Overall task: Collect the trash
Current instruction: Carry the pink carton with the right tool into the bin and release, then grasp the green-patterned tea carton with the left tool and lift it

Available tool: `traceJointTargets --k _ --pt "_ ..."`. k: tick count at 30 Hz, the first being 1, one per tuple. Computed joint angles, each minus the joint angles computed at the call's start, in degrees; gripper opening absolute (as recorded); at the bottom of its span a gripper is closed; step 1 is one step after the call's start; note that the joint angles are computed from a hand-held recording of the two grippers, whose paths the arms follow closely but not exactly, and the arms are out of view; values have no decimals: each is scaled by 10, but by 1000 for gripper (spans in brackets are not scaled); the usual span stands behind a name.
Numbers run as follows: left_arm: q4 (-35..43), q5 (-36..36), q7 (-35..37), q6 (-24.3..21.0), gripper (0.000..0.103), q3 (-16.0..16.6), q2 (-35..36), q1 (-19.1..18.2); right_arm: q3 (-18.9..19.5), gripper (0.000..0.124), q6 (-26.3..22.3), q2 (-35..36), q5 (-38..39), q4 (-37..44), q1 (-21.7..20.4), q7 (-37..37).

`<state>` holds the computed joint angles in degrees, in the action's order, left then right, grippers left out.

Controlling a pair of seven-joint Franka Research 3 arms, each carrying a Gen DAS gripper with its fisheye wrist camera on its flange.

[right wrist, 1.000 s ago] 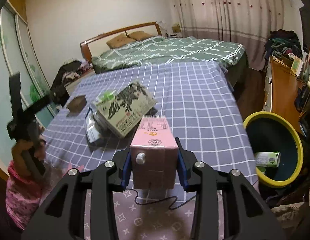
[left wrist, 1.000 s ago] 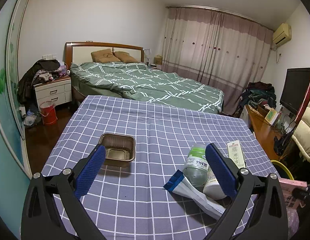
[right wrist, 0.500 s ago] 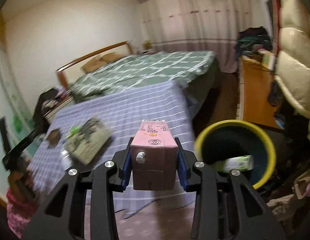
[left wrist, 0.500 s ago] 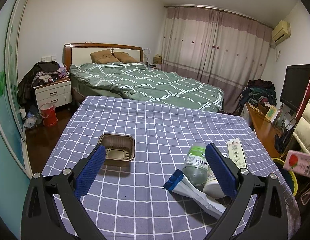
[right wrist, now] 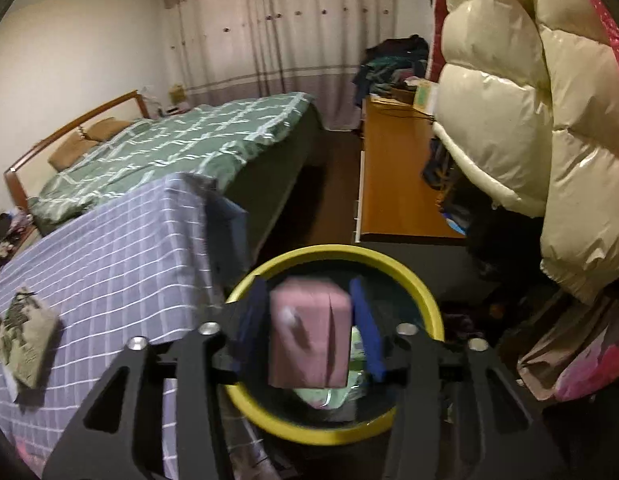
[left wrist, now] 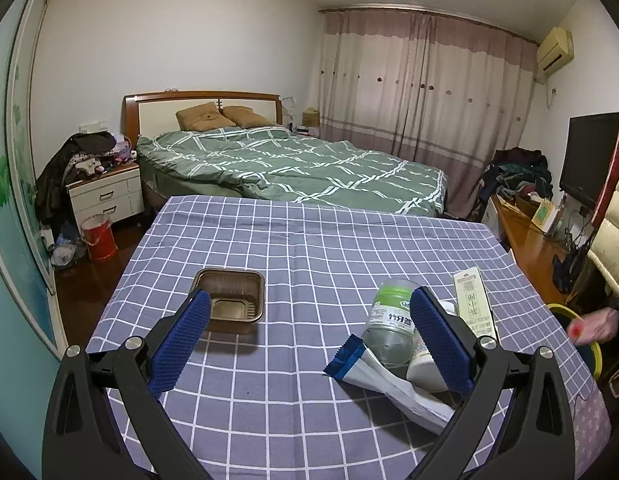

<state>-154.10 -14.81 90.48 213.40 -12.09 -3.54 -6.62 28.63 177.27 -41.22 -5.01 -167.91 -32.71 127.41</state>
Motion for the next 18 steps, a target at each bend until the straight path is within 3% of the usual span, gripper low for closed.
traceJointTargets --k 5,11,15,16,18 --pt "2 -19 33 -2 98 -8 2 -5 -1 46 5 -6 6 -8 15 -1" --pt "8 50 17 -42 98 -5 -8 -13 1 46 -3 -3 6 -8 37 -2" --pt "19 224 -103 -82 98 28 -16 -25 -15 46 -1 1 8 -11 52 -6" --pt "29 295 -154 -95 98 44 -13 -32 -19 46 1 1 10 -12 56 -8" --pt "41 338 -181 -113 98 38 -8 -31 -29 46 5 3 14 -15 63 -14"
